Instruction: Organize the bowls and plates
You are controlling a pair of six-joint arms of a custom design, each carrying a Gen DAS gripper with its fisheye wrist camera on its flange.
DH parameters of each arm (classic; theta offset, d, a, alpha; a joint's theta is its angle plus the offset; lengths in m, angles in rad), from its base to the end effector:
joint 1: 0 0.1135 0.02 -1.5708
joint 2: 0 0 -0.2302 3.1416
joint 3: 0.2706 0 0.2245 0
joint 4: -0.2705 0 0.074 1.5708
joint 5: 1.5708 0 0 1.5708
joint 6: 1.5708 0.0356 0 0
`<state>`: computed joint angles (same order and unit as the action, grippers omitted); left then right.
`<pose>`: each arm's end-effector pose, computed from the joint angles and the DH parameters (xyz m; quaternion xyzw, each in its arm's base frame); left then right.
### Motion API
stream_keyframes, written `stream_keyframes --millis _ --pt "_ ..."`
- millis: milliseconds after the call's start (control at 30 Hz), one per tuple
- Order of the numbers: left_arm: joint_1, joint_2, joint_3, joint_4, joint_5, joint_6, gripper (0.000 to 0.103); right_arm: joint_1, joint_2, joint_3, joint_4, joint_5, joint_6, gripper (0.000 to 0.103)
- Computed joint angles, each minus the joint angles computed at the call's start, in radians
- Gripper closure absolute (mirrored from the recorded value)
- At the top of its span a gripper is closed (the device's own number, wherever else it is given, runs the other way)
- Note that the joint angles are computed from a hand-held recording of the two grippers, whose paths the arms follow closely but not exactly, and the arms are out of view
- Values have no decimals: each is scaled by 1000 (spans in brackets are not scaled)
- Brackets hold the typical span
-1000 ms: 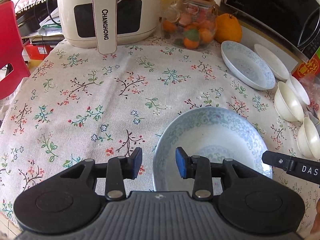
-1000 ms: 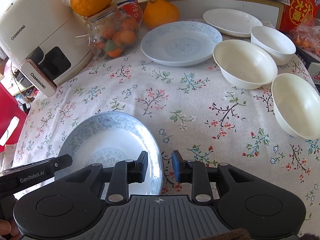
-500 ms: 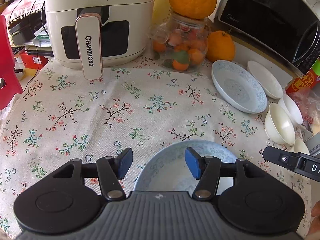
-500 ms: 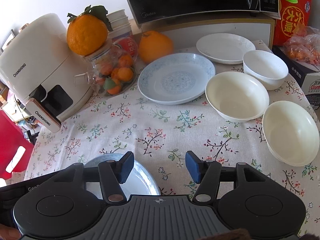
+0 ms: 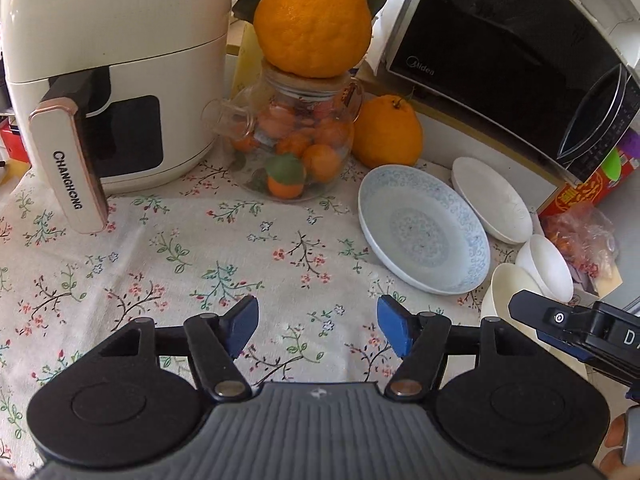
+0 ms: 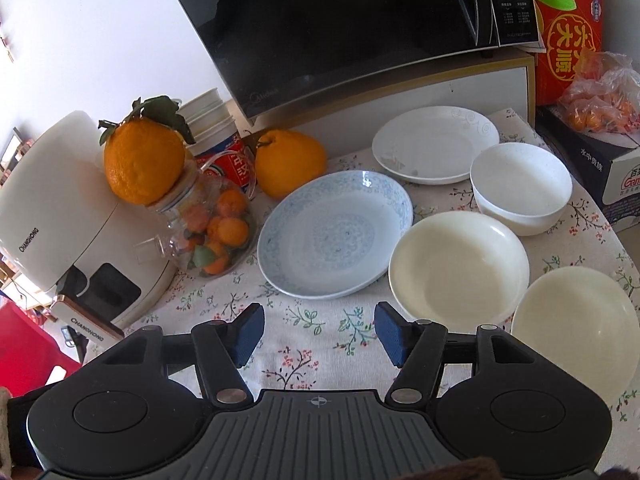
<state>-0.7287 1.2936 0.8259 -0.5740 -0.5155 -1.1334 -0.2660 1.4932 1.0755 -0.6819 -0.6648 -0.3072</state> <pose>0.1834 -0.1402 0.2003 -0.2529 0.9009 -0.0560 0.3483 0.2668 -0.0499 0.2192 -0.0951 0.9174 0.2420 0.3014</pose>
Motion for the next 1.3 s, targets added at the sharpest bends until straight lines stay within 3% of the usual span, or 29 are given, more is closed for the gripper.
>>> stream_keyframes --millis 233,500,667,1067,1300 --pt "129 158 59 173 78 88 41 59 225 224 67 46 140 42" --pt "202 347 165 249 134 104 48 121 443 431 98 142 177 42" --pt "222 416 204 280 159 120 49 152 486 448 128 209 134 42" --pt "290 406 146 364 219 133 50 164 574 519 98 228 124 42" --pt "296 427 147 402 234 149 57 161 635 584 74 240 138 43"
